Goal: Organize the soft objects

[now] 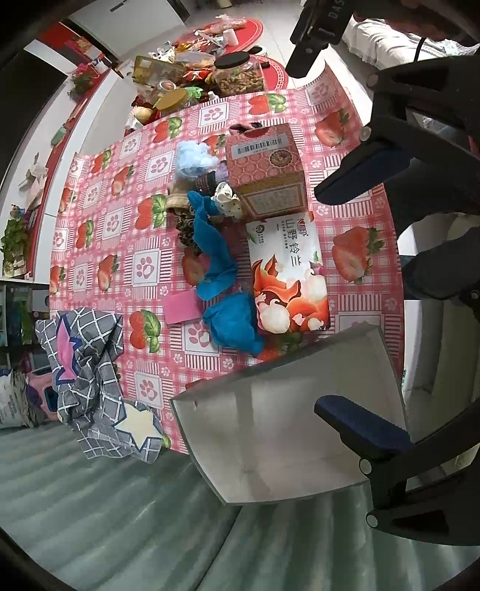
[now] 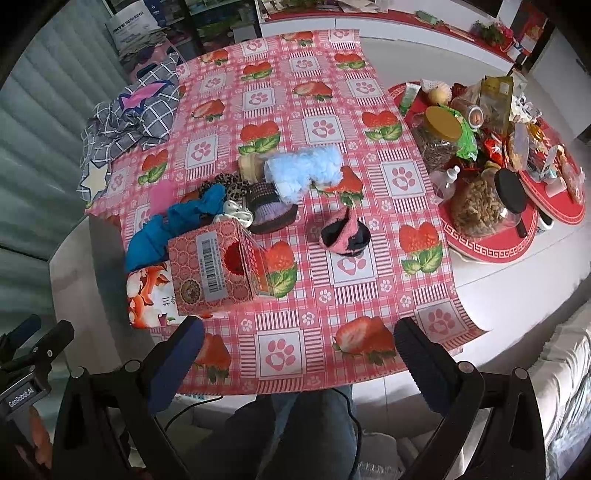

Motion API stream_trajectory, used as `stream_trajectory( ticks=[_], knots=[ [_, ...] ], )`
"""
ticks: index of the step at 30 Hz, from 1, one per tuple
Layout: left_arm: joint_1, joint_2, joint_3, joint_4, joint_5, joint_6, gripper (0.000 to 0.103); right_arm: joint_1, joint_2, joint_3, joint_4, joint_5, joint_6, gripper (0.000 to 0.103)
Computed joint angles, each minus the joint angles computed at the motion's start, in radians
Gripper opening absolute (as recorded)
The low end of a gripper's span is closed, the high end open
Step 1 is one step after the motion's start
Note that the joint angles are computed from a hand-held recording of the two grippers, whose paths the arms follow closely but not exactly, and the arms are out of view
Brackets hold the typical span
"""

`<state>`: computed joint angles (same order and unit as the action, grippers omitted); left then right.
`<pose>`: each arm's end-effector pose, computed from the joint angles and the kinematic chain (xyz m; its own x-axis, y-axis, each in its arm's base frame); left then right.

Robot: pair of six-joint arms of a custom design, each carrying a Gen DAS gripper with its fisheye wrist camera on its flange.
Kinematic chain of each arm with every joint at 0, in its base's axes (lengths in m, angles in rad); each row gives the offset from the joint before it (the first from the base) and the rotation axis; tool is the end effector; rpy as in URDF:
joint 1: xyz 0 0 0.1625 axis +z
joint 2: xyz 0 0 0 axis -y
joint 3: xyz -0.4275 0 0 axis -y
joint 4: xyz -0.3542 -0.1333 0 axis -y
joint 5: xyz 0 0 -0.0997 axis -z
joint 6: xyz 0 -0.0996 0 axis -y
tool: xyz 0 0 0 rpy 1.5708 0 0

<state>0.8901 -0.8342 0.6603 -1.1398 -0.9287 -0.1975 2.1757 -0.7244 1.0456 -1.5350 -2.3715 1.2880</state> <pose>-0.2983 -0.6749 0.4380 -0.6357 0.4628 -0.6178 0.4935 0.8591 0.1357 0.4634 -0.5616 0.2342 -0.6317 0.5720 0.5233 0.2642 0.7934 -0.5484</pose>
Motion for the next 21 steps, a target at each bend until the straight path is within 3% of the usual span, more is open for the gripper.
stream_trajectory(
  ticks=[13, 21],
  knots=[
    [0.022, 0.101, -0.122, 0.124, 0.005, -0.086, 0.103, -0.06, -0.028, 0.015, 0.101, 0.063, 0.05, 0.103],
    [0.036, 0.28, -0.419, 0.287, 0.02, -0.158, 0.103, -0.12, -0.05, 0.033, 0.058, 0.068, -0.04, 0.103]
  ],
)
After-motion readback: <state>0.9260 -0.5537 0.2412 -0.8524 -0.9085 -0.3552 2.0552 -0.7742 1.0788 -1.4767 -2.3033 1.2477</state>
